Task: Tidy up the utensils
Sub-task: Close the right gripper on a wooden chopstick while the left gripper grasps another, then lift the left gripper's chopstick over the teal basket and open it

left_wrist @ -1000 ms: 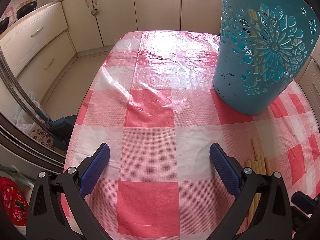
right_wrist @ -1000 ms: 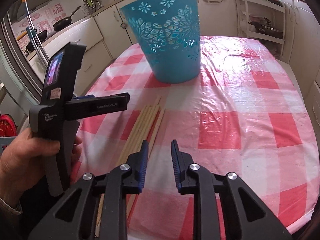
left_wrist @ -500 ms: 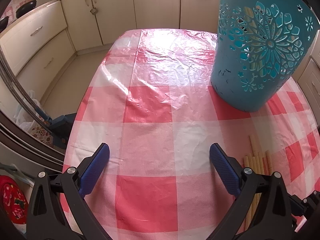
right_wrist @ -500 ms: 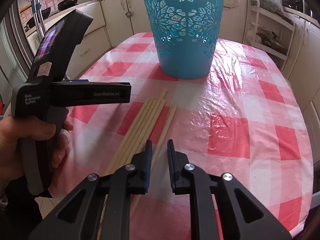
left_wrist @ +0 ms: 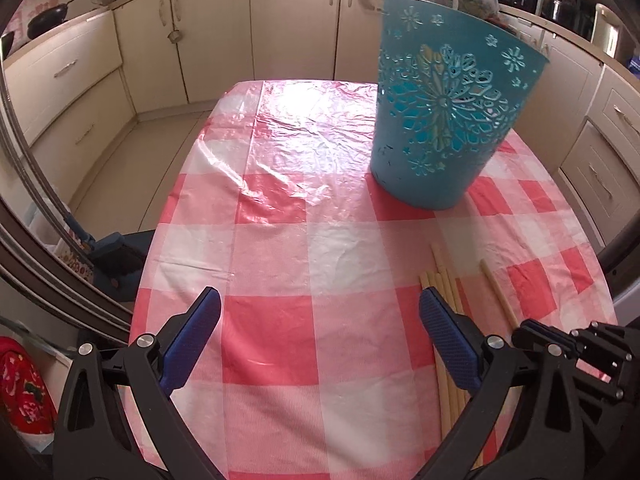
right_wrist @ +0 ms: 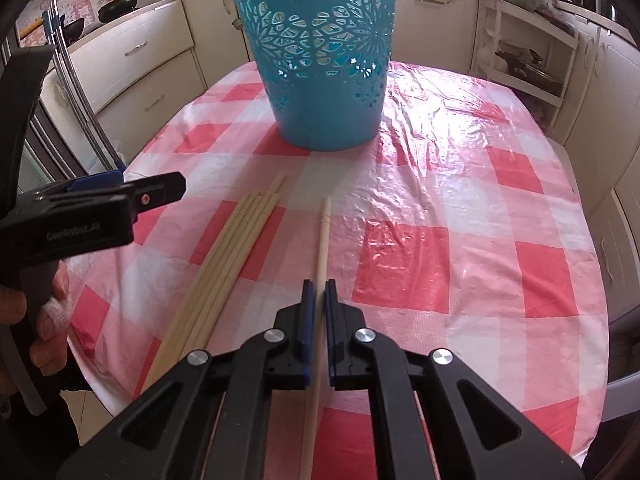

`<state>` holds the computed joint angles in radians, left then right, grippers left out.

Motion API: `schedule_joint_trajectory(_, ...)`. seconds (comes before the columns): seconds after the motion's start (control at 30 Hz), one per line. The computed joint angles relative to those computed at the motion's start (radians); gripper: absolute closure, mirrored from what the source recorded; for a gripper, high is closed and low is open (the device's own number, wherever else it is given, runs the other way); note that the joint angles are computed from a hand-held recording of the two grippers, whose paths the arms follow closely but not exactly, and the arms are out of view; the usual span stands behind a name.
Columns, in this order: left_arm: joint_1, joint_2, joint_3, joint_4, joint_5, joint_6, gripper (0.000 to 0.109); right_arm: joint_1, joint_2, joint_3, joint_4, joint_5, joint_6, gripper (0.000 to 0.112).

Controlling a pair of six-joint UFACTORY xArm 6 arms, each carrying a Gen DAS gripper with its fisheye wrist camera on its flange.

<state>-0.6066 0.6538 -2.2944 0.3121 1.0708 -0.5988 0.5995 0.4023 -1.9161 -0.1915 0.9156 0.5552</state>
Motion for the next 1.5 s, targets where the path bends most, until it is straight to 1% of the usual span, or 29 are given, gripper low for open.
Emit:
schedule_joint_trajectory(0.17, -0.018, -0.036, 0.067, -0.05, -0.022, 0.036, 0.015, -0.008, -0.032, 0.058, 0.014, -0.049, 0.011, 0.106)
schedule_joint_trajectory(0.27, -0.035, -0.013, 0.037, -0.048, 0.014, 0.064, 0.02, -0.013, -0.051, 0.093, 0.023, -0.078, 0.015, 0.106)
schedule_joint_trajectory(0.33, -0.04, 0.011, -0.001, -0.043, 0.052, 0.073, 0.025, -0.015, -0.057, 0.105, 0.029, -0.09, 0.015, 0.106)
schedule_joint_trajectory(0.47, -0.035, -0.001, 0.023, -0.047, 0.038, 0.062, 0.025, -0.018, -0.064, 0.119, 0.038, -0.107, 0.015, 0.106)
schedule_joint_trajectory(0.57, -0.032, 0.007, 0.014, -0.062, 0.031, 0.068, 0.026, -0.018, -0.062, 0.118, 0.036, -0.111, 0.016, 0.106)
schedule_joint_trajectory(0.63, -0.034, 0.031, -0.023, -0.072, 0.038, 0.081, 0.028, -0.019, -0.064, 0.12, 0.035, -0.112, 0.015, 0.106)
schedule_joint_trajectory(0.73, -0.046, 0.102, -0.14, -0.056, 0.098, 0.112, 0.035, -0.017, -0.059, 0.112, 0.023, -0.106, 0.013, 0.106)
schedule_joint_trajectory(0.8, -0.05, 0.125, -0.18, -0.053, 0.114, 0.125, 0.038, -0.017, -0.051, 0.099, 0.02, -0.099, 0.01, 0.105)
schedule_joint_trajectory(0.87, -0.048, 0.124, -0.181, -0.051, 0.112, 0.12, 0.045, -0.018, -0.036, 0.074, 0.024, -0.082, 0.002, 0.104)
schedule_joint_trajectory(0.93, -0.044, 0.118, -0.171, -0.046, 0.105, 0.112, 0.062, -0.019, -0.005, 0.02, 0.038, -0.047, -0.024, 0.096)
schedule_joint_trajectory(0.97, -0.039, 0.104, -0.146, -0.055, 0.085, 0.111, 0.067, -0.02, 0.017, -0.018, 0.043, -0.022, -0.04, 0.093)
schedule_joint_trajectory(1.0, -0.033, 0.093, -0.128, -0.071, 0.067, 0.11, 0.076, -0.02, 0.041, -0.061, 0.047, 0.005, -0.059, 0.088)
schedule_joint_trajectory(1.03, -0.028, 0.098, -0.136, -0.082, 0.067, 0.115, 0.083, -0.019, 0.076, -0.12, 0.044, 0.046, -0.084, 0.087)
schedule_joint_trajectory(1.07, -0.026, 0.11, -0.156, -0.094, 0.071, 0.127, 0.087, -0.017, 0.107, -0.174, 0.039, 0.084, -0.105, 0.087)
schedule_joint_trajectory(1.1, -0.023, 0.126, -0.184, -0.109, 0.082, 0.14, 0.095, -0.018, 0.14, -0.232, 0.043, 0.121, -0.132, 0.088)
schedule_joint_trajectory(1.13, -0.022, 0.136, -0.203, -0.123, 0.089, 0.15, 0.1, -0.019, 0.166, -0.28, 0.048, 0.152, -0.155, 0.098)
schedule_joint_trajectory(1.17, -0.018, 0.141, -0.212, -0.147, 0.09, 0.159, 0.101, -0.02, 0.177, -0.299, 0.043, 0.167, -0.165, 0.104)
schedule_joint_trajectory(1.2, -0.015, 0.14, -0.21, -0.163, 0.085, 0.162, 0.102, -0.027, 0.176, -0.296, 0.054, 0.164, -0.176, 0.106)
schedule_joint_trajectory(1.27, -0.006, 0.107, -0.153, -0.202, 0.044, 0.159, 0.104, -0.039, 0.124, -0.202, 0.081, 0.102, -0.164, 0.107)
schedule_joint_trajectory(1.3, -0.001, 0.072, -0.094, -0.222, -0.004, 0.156, 0.104, -0.044, 0.09, -0.139, 0.089, 0.054, -0.149, 0.107)
schedule_joint_trajectory(1.37, 0.005, 0.019, -0.016, -0.238, -0.086, 0.146, 0.104, -0.048, 0.05, -0.059, 0.102, -0.019, -0.121, 0.107)
schedule_joint_trajectory(1.43, 0.01, -0.024, 0.034, -0.235, -0.164, 0.131, 0.104, -0.053, 0.034, -0.023, 0.118, -0.058, -0.101, 0.107)
schedule_joint_trajectory(1.5, 0.014, -0.043, 0.042, -0.225, -0.214, 0.115, 0.104, -0.061, 0.026, -0.005, 0.146, -0.082, -0.105, 0.107)
